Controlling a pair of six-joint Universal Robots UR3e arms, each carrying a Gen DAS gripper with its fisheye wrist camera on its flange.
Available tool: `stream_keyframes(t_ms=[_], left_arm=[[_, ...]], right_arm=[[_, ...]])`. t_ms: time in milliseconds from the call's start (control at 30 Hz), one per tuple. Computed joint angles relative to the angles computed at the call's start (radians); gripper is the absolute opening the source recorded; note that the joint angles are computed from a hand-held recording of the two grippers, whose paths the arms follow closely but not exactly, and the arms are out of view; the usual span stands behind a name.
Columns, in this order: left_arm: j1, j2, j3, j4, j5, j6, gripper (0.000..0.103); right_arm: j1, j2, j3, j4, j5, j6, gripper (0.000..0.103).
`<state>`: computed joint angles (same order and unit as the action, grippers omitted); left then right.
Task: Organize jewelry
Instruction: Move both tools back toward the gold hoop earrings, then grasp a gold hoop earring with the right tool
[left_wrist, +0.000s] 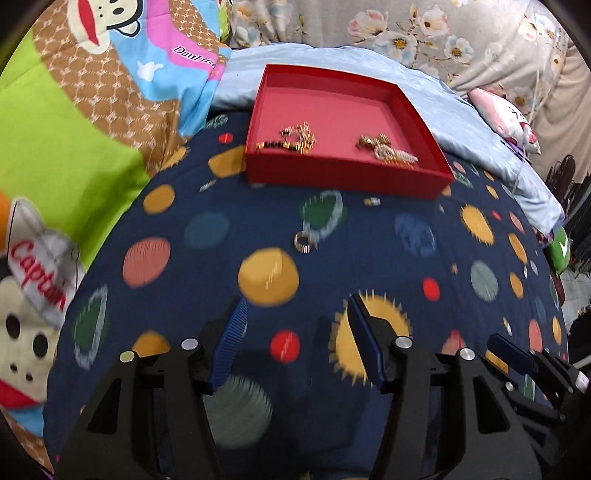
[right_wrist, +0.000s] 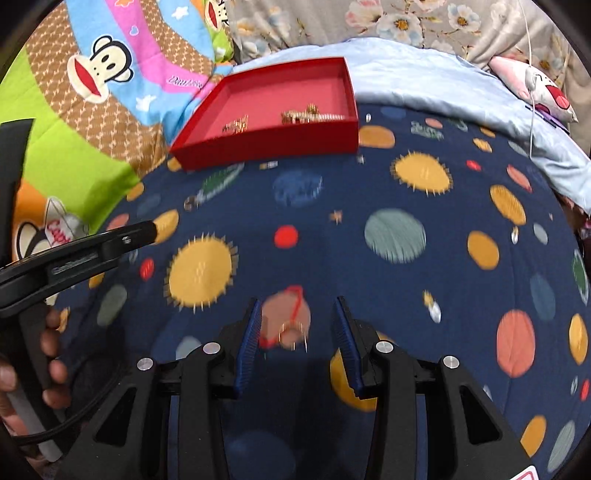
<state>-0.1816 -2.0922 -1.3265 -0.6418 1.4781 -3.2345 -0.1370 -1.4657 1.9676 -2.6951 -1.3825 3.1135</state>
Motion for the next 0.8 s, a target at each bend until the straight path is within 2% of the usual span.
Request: stream_keyframes(t_ms=[200, 400, 567, 800], left_arm=[[0.010, 0.067, -0.113, 0.016, -0.008, -0.017, 0.055], [0.006, 0.087, -0.152, 0.023, -0.005, -0.015, 0.055], [0.001, 0.092, -0.160, 0.023, 0.003, -0.010, 0.055], [-0.004, 0.085, -0.145, 0.011, 0.013, -0.007, 0.055]], right_arm=[[0.016, 0.012, 0.015, -0.010, -0.012, 0.019, 0.040], [0.040, 0.030, 0.008, -0.030, -0.048, 0.011, 0.038], [0.062, 0.040, 0.004, -0.045, -0.102, 0.005, 0.026], [0.082, 0.051, -0.004, -0.055, -0.140, -0.005, 0.018]])
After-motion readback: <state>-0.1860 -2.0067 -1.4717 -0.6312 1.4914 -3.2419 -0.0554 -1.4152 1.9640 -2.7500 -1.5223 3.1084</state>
